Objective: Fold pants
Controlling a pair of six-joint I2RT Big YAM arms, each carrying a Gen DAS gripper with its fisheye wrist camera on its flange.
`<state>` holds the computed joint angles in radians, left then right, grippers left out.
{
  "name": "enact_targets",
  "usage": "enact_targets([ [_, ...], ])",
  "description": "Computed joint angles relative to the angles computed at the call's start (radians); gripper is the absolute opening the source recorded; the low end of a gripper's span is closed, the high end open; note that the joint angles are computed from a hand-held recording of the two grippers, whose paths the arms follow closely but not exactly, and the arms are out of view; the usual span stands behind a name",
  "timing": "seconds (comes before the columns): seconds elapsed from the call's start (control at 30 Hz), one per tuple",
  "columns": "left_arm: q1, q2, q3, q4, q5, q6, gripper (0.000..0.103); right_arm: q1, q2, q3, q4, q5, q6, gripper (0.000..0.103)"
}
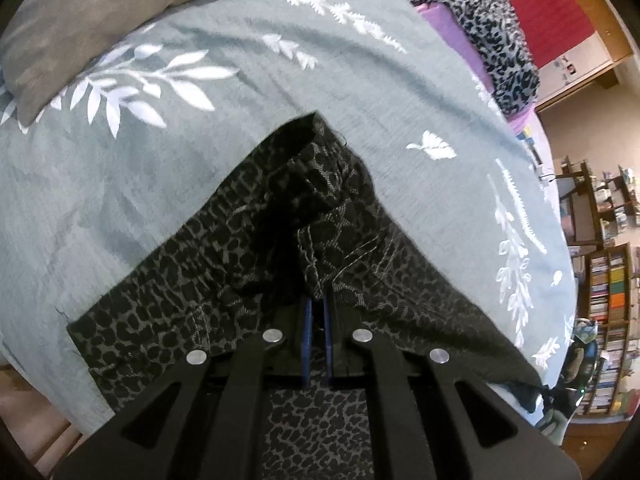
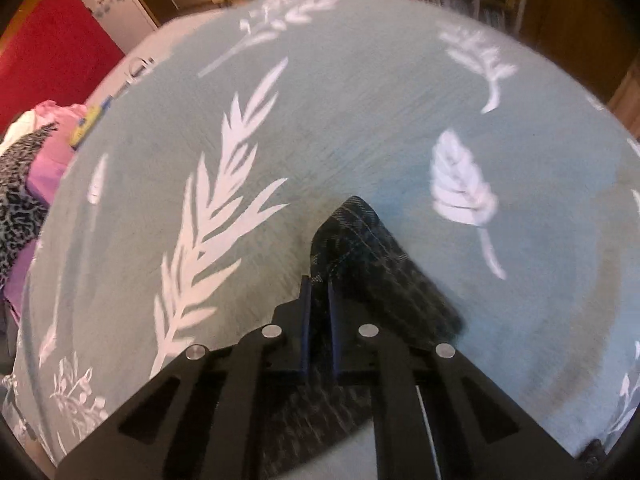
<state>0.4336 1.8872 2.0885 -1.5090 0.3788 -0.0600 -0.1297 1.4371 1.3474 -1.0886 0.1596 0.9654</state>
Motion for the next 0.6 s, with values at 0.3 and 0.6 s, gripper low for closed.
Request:
enact_targets([
  [0.3,0.057,0.004,0.092,-0.032,0.135,0.01,0.003,0.057,-0.315,-0.109,-0.046,0.081,0.027,0.004],
  [0.6,0.144,-0.044,0.086,-0.077,0.214,0.108,0.003,0.287,-0.646,-0.206,-0.227,0.24,0.237,0.004],
])
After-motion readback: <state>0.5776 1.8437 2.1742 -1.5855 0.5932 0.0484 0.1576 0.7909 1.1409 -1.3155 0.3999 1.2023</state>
